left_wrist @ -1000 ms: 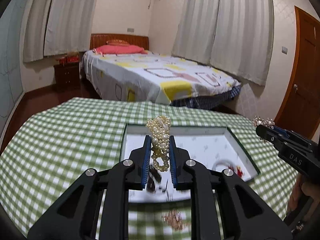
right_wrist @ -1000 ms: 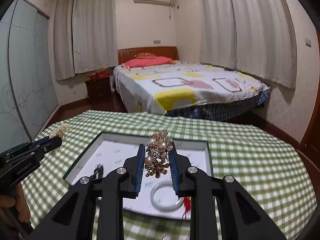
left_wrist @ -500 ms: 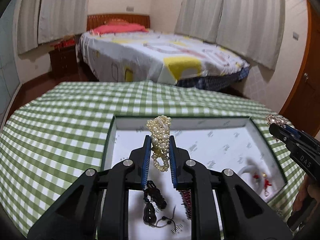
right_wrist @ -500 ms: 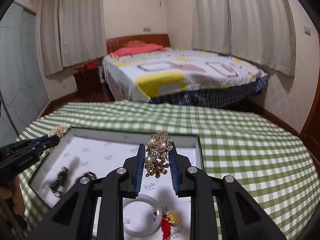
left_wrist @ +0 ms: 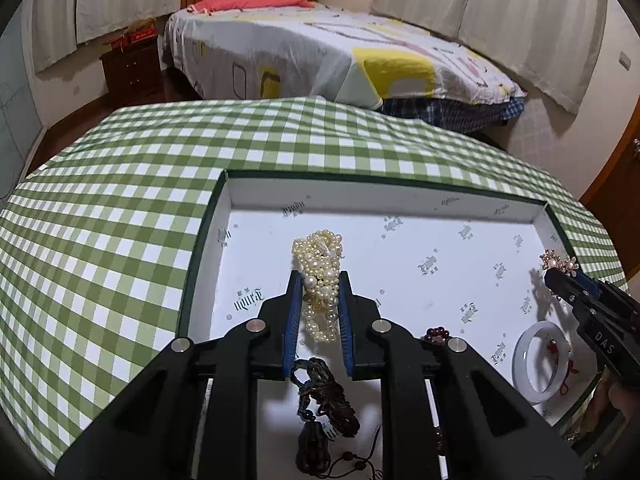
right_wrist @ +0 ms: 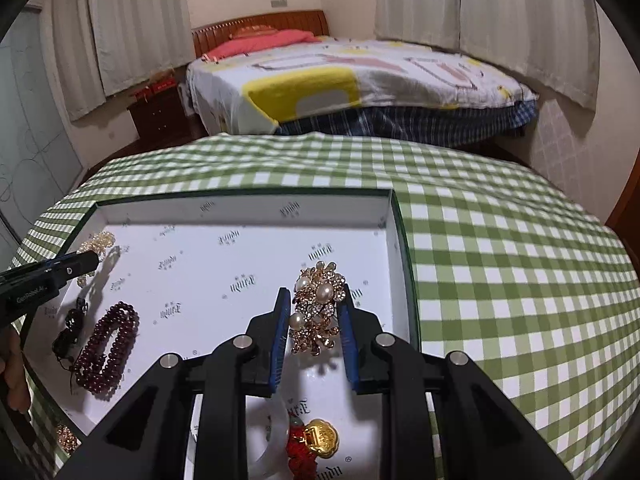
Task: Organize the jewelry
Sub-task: 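Carry pearl strands and gold brooch into the box and open both tools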
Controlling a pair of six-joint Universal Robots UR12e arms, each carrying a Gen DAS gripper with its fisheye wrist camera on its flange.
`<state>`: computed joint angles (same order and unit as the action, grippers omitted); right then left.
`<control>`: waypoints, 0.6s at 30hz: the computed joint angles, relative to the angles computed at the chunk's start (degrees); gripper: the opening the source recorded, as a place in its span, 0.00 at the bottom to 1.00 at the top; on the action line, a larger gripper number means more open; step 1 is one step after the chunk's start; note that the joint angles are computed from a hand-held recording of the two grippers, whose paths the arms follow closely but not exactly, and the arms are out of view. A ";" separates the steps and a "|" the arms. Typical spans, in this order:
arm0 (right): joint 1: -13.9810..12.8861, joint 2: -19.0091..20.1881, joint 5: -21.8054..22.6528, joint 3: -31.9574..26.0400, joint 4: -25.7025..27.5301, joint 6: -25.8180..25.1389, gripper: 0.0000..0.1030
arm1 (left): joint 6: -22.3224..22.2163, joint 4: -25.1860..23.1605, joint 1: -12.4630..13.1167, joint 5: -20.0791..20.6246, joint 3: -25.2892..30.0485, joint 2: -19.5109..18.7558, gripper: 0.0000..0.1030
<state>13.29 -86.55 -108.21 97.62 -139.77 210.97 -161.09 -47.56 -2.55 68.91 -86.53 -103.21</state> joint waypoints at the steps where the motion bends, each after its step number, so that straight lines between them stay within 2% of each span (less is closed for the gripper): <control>1: -0.08 -0.02 0.08 -0.04 0.30 0.03 0.24 | 0.18 -0.40 -0.07 0.27 0.16 -0.09 0.17; 11: -0.40 0.09 1.51 -0.72 3.47 -0.25 0.24 | 1.20 -3.58 -0.72 2.64 1.30 -0.73 0.18; 14: -0.43 0.10 1.54 -0.73 3.43 -0.39 0.25 | 0.77 -3.42 -0.74 2.73 1.25 -0.74 0.23; 16: -0.48 0.00 1.62 -0.53 3.13 -0.50 0.28 | 0.61 -3.35 -0.70 2.67 1.18 -0.73 0.28; 18: -0.44 -0.01 1.58 -0.51 2.86 -0.68 0.37 | 0.70 -3.05 -0.61 2.30 0.90 -0.61 0.31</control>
<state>12.85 -86.56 -106.64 97.11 -136.90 210.29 -160.39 -50.61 -3.16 71.21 -85.63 -103.83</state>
